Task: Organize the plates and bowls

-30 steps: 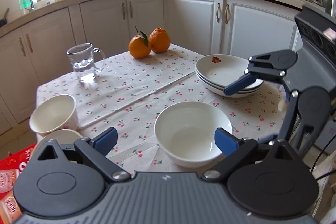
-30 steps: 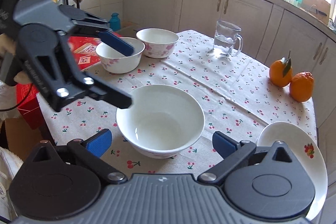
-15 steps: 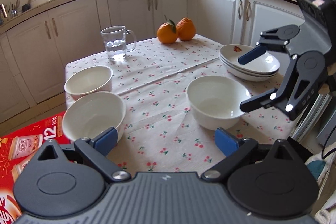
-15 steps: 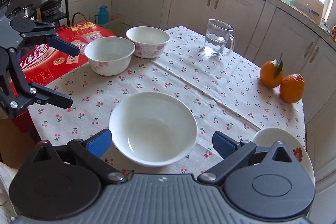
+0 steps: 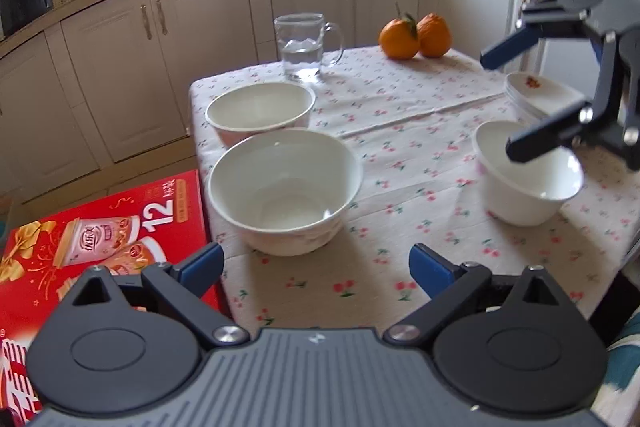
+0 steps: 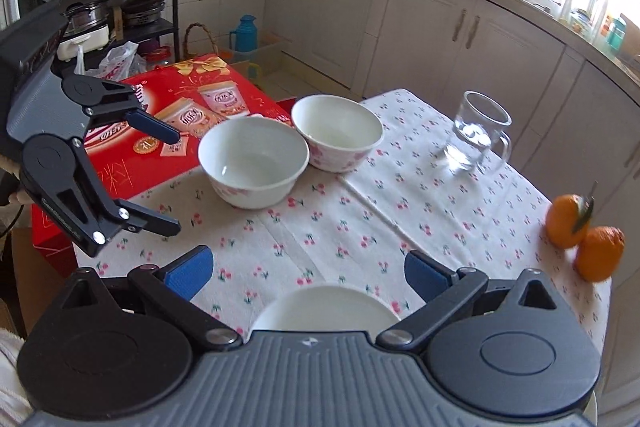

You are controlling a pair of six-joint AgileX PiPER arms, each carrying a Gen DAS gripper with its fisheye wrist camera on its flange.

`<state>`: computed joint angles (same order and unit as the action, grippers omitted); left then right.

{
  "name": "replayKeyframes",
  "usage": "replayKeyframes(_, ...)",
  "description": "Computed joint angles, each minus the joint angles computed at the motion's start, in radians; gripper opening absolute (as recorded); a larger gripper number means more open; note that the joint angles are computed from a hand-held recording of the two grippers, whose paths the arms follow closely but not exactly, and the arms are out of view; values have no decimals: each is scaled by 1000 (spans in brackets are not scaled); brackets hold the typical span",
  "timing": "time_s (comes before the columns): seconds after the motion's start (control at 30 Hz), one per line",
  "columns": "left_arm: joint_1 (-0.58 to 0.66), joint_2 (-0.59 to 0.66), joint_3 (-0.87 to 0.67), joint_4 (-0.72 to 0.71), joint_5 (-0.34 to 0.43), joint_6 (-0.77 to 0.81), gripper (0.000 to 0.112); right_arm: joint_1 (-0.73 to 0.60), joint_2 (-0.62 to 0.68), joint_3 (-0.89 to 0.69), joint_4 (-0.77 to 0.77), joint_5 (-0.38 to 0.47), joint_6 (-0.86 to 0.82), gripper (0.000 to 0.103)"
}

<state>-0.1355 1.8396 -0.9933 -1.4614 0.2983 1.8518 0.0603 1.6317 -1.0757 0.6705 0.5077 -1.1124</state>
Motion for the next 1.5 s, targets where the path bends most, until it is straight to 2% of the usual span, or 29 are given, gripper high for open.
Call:
replayKeyframes(0.1, -12, 35, -18, -39, -47, 59, 99, 23, 71, -96, -24, 40, 40, 103)
replayKeyframes(0.17, -13, 49, -23, -105, -51, 136, 99, 39, 121, -165, -50, 68, 75, 103)
replayKeyframes(0.27, -5, 76, -59, -76, -37, 101, 99, 54, 196, -268, -68, 115, 121, 103)
replayKeyframes(0.4, -3, 101, -89, -67, -29, 106, 98, 61, 322, -453, -112, 244, 227, 103)
replayKeyframes(0.47, 0, 117, -113, 8, -13, 44, 98, 74, 396, -560, -167, 305, 313, 103)
replayKeyframes(0.57, -5, 136, -134, 37, -16, 21, 98, 93, 489, -699, -236, 380, 409, 103)
replayKeyframes(0.77, 1, 157, -168, 108, 13, -44, 96, 115, 618, -914, -295, 506, 506, 94)
replayKeyframes(0.87, 1, 156, -174, 112, 22, -42, 95, 126, 668, -1006, -308, 562, 528, 83)
replayKeyframes(1.03, -4, 157, -179, 97, 19, -29, 93, 142, 697, -1045, -332, 565, 545, 79)
replayKeyframes(1.23, -1, 155, -176, 76, 15, -17, 89, 136, 735, -1094, -310, 595, 553, 62)
replayKeyframes(1.5, 12, 163, -204, 96, 39, -100, 88, 127, 756, -1112, -285, 609, 567, 59)
